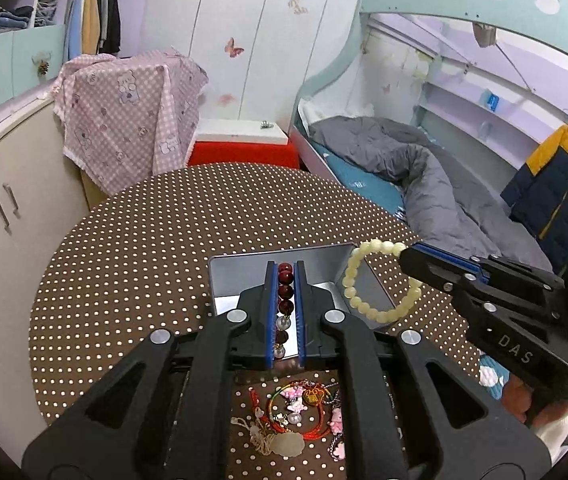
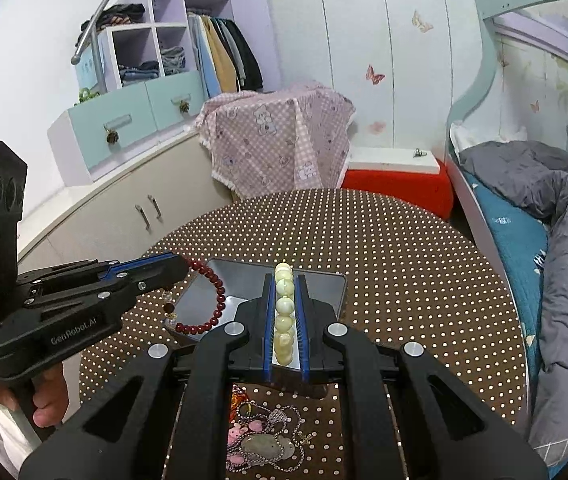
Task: Organize jewelry
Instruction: 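Carry the pearl bracelet with the right gripper while the left gripper grasps the red bead bracelet, then open both grippers to drop the bracelets into the grey box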
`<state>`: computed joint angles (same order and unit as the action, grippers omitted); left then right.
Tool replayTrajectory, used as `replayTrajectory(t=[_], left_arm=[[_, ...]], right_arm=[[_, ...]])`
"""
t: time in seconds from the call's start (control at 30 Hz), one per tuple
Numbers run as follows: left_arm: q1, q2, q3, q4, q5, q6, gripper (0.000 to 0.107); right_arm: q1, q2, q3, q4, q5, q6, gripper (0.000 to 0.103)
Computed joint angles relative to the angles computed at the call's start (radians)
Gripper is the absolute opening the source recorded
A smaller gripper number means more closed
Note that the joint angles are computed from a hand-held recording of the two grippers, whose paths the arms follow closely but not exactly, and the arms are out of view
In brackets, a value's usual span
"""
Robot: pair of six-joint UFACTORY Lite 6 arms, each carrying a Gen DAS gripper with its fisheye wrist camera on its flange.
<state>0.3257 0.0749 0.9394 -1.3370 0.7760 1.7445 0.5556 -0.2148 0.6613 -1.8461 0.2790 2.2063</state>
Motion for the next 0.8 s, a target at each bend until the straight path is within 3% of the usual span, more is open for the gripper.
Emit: replayTrajectory(t=[0.23, 0.33, 0.37, 0.4, 0.53, 0.8], left_arm=[[-0.048, -0.004, -0.016, 0.006, -0.105, 0.021, 0.009], [-0.049, 0.025, 0.011, 0.052, -0.124, -0.038, 0.009], [-0.047, 0.031, 0.015, 0.048, -0.130, -0.036, 0.009], [-0.042, 0.032, 0.014, 0.044, -0.132, -0.032, 0.009], [-0.023, 0.043, 0.029, 0.064, -0.087, -0.048, 0.009], [-0.012, 0.039, 0.020, 0.065, -0.102, -0.050, 0.009]], right_arm=[[-0.031, 0.036, 0.025, 0.023, -0.028, -0.030, 0.013], [-0.036, 0.030, 0.018, 0.058, -0.017, -0.059, 0.031], [-0.032, 0.026, 0.014, 0.066, -0.009, -0.066, 0.047], [-0.023, 0.017, 0.003, 0.070, 0.012, -0.066, 0.055], [-0.010, 0.010, -0.007, 0.095, 0.029, -0.092, 0.058], [-0.004, -0.011, -0.026, 0.131, 0.040, -0.120, 0.060]])
